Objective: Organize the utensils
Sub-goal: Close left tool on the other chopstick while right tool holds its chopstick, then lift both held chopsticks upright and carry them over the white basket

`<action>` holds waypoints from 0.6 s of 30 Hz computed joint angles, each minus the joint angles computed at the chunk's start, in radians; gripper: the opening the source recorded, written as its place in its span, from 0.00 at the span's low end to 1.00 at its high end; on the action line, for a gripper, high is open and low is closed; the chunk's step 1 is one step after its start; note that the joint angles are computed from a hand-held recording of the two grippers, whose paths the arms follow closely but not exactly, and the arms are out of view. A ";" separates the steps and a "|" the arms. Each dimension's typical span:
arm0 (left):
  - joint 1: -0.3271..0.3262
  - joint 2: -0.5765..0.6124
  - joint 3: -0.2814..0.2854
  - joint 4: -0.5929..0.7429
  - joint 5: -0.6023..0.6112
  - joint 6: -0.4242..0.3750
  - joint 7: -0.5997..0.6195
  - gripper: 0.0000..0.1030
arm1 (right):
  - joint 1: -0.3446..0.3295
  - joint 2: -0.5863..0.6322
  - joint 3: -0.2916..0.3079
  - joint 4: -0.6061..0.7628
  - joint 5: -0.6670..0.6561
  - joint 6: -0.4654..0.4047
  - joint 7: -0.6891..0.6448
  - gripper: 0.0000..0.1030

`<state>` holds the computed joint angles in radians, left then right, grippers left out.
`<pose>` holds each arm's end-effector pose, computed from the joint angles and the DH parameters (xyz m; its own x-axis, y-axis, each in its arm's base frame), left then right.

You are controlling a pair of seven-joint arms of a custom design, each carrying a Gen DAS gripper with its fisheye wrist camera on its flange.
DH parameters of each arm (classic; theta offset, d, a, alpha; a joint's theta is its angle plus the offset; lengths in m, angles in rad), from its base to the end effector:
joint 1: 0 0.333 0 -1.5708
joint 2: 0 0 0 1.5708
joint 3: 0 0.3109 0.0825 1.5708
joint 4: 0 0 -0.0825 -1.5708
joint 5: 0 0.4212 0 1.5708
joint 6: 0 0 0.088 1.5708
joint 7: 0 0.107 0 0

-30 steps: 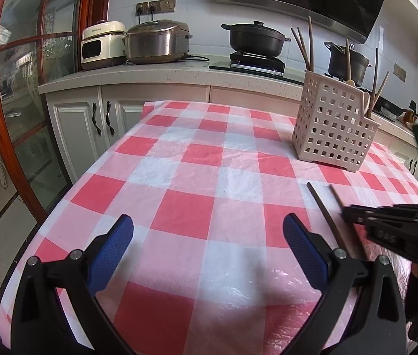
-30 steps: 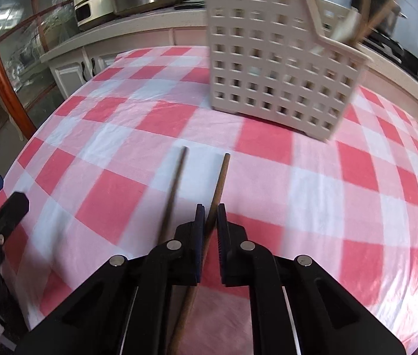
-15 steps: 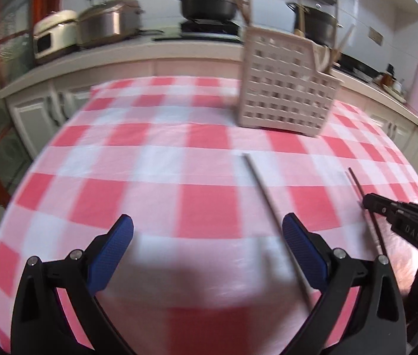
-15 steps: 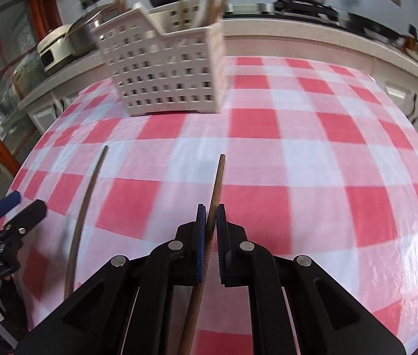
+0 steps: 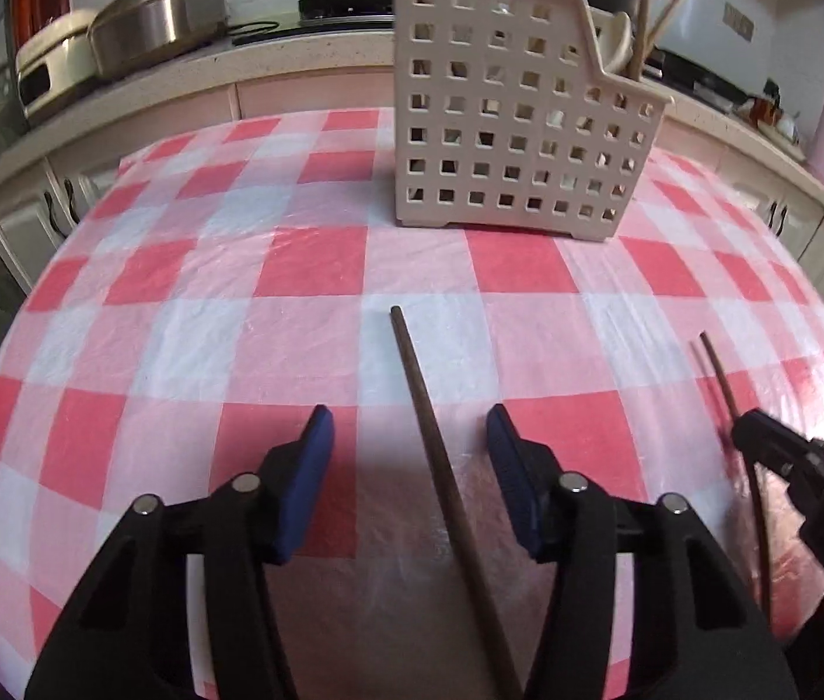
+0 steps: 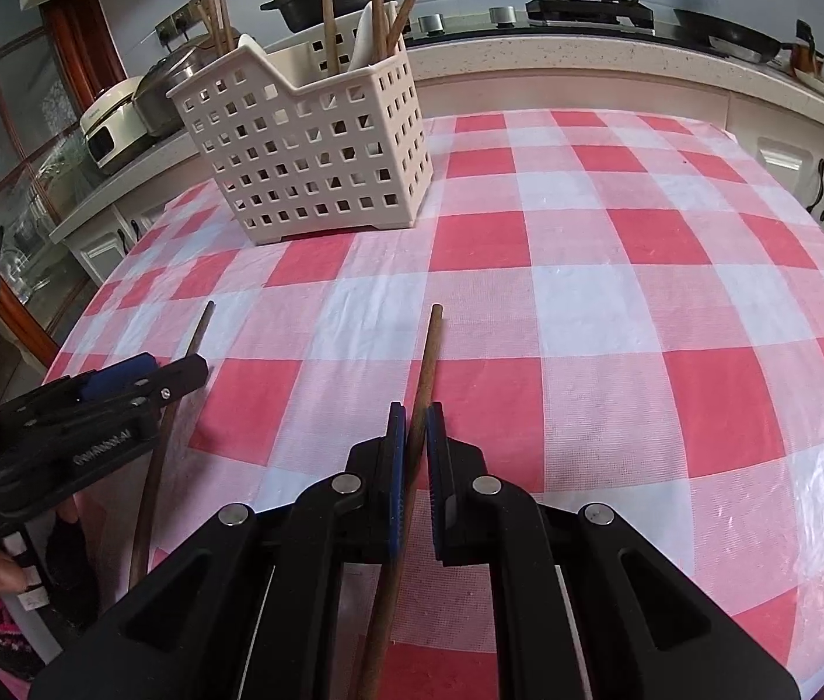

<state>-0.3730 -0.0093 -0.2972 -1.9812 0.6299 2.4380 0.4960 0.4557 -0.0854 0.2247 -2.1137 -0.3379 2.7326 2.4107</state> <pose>0.4915 -0.3885 0.5002 0.0063 -0.9998 0.0163 -0.7782 -0.0151 -0.6278 0.4611 0.3932 0.5097 0.1886 -0.9544 -0.2316 -0.7760 -0.0002 -0.6307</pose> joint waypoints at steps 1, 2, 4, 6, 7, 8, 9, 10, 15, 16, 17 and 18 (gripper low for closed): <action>-0.001 0.001 -0.001 0.001 0.007 -0.003 0.003 0.43 | 0.000 0.000 -0.001 -0.002 0.007 0.003 -0.003 0.08; -0.002 0.002 -0.002 0.002 0.013 -0.007 0.005 0.42 | 0.001 0.000 -0.002 -0.001 0.011 0.003 -0.004 0.08; -0.003 0.002 -0.002 0.001 0.012 -0.001 0.019 0.33 | 0.001 0.003 -0.001 0.003 0.011 -0.007 -0.003 0.08; -0.005 0.002 -0.003 0.000 0.013 0.004 0.043 0.23 | 0.002 0.009 0.000 0.012 0.007 -0.022 -0.001 0.08; -0.006 0.002 -0.004 0.000 0.011 0.006 0.056 0.18 | 0.003 0.011 0.000 0.016 0.000 -0.027 0.001 0.08; -0.008 0.003 -0.005 0.002 0.013 0.005 0.066 0.16 | 0.005 0.011 -0.001 0.017 -0.004 -0.030 0.002 0.08; -0.009 0.004 -0.005 0.003 0.014 0.006 0.071 0.14 | 0.006 0.012 0.000 0.020 -0.012 -0.037 0.005 0.08; -0.009 0.004 -0.005 0.002 0.015 0.009 0.072 0.13 | 0.007 0.014 0.000 0.024 -0.021 -0.044 0.008 0.08; -0.005 -0.005 0.000 -0.014 -0.012 0.038 0.086 0.08 | 0.019 0.030 0.005 0.060 -0.104 -0.115 0.040 0.08; -0.004 -0.009 0.001 -0.019 -0.019 0.046 0.086 0.08 | 0.023 0.034 0.007 0.070 -0.125 -0.134 0.048 0.08; -0.002 -0.014 0.001 -0.027 -0.027 0.057 0.086 0.08 | 0.028 0.037 0.006 0.076 -0.138 -0.146 0.053 0.08; 0.000 -0.020 0.002 -0.036 -0.038 0.070 0.086 0.07 | 0.031 0.038 0.004 0.079 -0.148 -0.153 0.058 0.08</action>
